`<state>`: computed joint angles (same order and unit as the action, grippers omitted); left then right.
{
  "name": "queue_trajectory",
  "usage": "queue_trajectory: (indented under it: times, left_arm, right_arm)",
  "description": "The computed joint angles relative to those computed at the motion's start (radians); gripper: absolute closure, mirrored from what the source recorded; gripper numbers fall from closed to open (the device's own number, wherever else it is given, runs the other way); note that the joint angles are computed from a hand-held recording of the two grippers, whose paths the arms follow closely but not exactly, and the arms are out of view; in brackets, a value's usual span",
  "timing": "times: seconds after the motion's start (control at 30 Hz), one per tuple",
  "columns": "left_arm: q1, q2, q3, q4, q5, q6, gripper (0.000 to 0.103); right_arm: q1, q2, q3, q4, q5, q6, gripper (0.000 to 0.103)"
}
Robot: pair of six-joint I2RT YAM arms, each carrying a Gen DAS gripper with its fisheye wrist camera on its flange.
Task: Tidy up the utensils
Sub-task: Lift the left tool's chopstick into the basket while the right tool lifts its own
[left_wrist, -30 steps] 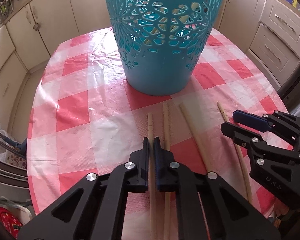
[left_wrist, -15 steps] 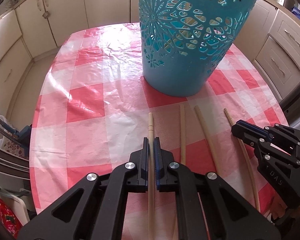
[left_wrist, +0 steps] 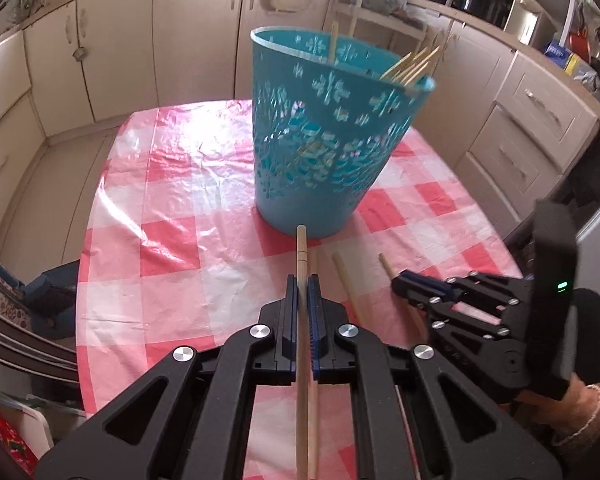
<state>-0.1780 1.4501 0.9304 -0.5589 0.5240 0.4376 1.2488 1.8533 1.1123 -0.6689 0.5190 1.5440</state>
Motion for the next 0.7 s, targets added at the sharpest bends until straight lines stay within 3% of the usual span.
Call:
queue_trajectory:
  times: [0.17,0.27,0.57,0.7]
  left_arm:
    - [0.068,-0.053,0.155,-0.160,0.175,-0.028,0.098]
    - [0.057,-0.058,0.259,-0.158,0.225,-0.112,0.098]
    - [-0.111,0.070,0.456,0.194,0.083,-0.504,0.098]
    - [-0.166,0.164,0.518,0.326,-0.014,-0.606,0.098]
  right_arm:
    - [0.000,0.000,0.001,-0.001,0.000,0.000,0.095]
    - [0.000,-0.001,-0.001,0.001,0.000,0.001,0.095]
    - [0.002,-0.002,-0.004,0.008,0.001,0.003,0.095]
    - [-0.001,-0.010,-0.014,0.022,-0.002,0.000,0.095]
